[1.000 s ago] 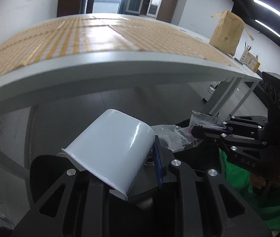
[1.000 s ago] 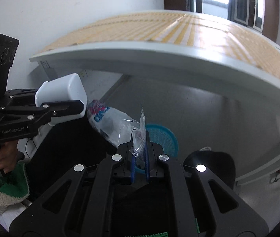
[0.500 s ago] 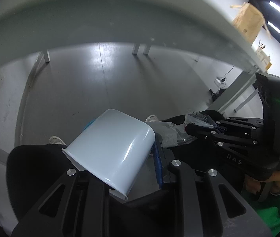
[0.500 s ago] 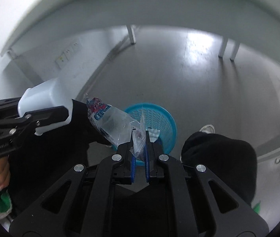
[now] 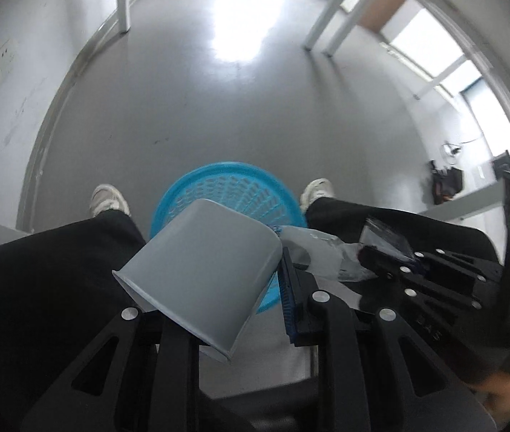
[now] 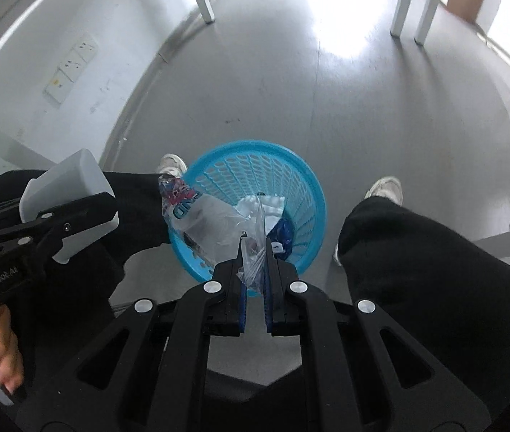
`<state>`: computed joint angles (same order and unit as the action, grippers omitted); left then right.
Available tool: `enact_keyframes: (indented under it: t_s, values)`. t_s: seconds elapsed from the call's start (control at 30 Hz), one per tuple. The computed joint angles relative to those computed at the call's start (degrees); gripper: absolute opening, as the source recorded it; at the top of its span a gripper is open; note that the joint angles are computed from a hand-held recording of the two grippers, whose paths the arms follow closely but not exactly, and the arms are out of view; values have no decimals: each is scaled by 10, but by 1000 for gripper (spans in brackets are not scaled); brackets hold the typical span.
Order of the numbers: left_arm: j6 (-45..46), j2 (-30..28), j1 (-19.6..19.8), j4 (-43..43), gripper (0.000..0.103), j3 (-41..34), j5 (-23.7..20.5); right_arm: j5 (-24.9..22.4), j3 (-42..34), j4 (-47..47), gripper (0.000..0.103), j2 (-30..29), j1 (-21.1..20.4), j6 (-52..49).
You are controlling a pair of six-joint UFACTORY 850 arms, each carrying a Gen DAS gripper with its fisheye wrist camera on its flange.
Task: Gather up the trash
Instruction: 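Carry the white cup and clear wrapper down over the wastebasket with both tools, then open both tools to drop the cup and wrapper into the wastebasket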
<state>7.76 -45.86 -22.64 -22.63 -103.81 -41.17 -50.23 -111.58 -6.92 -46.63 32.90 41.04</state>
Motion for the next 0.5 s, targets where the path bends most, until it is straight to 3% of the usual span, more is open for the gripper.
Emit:
enact_keyframes:
  t_s: [0.27,0.43,0.47,0.5]
  values:
    - [-89,-126,6,26,20,-159,-98,-45,-60,47,6,-68,-37,-9]
    - [-76,-148,8,5,20,-188,-113,-33,-61,89,9,-80,-53,-18]
    - [-69,-149,9,-5,26,-191,-112,-32,-64,91,10,-83,-54,-19]
    - [-63,-146,10,-10,45,-187,-104,-29,-65,92,12,-85,-55,-20]
